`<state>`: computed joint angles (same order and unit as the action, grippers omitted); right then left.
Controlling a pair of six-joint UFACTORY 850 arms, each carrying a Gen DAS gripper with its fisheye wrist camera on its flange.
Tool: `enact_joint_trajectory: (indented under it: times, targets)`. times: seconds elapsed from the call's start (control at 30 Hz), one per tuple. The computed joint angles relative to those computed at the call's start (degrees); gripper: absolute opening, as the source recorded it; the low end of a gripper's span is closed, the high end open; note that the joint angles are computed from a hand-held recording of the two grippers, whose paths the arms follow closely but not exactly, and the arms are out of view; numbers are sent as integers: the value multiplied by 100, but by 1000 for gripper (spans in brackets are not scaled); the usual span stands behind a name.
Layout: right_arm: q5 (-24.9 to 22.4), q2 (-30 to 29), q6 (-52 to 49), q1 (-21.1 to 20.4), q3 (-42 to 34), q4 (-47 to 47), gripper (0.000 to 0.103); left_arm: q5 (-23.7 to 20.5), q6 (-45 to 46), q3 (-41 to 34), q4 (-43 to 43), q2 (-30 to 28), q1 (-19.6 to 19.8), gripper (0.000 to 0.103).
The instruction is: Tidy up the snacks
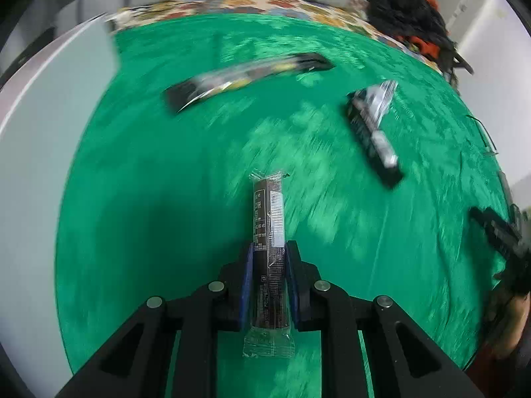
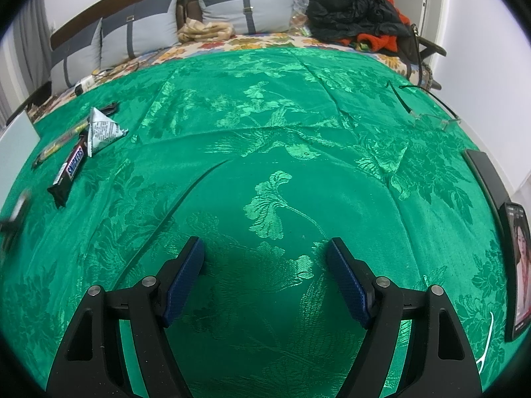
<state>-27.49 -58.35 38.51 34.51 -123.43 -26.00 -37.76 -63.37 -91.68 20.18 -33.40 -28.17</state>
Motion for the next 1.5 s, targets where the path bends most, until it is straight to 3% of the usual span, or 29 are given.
enact_joint_trajectory:
  times: [0.17, 0.2, 0.27, 0.3, 0.37, 0.63, 1.5]
  targets:
    - [-32, -20, 13, 4, -32, -26, 80, 199, -1691, 767, 1371, 398, -334, 21]
    - [-40, -26, 17, 8, -42, -31, 80, 205, -1762, 777, 1526, 386, -353, 26]
    - [-41, -27, 20, 9, -44, -32, 80, 82, -1855, 694, 1841, 305, -389, 53]
    - [-34, -23, 18, 6, -38, -26, 80, -157, -1895, 583, 1947, 218, -412, 74]
    - [-37, -27, 17, 7, -44, -24, 80, -566, -2063, 446, 2215, 77, -447, 80]
    - [-28, -17, 7, 1, -28, -22, 79, -453, -2962, 856, 2778, 216, -405, 103]
    - [-46, -25, 28, 6, -43, -44, 79, -456, -2933, 813, 2749, 181, -392, 103]
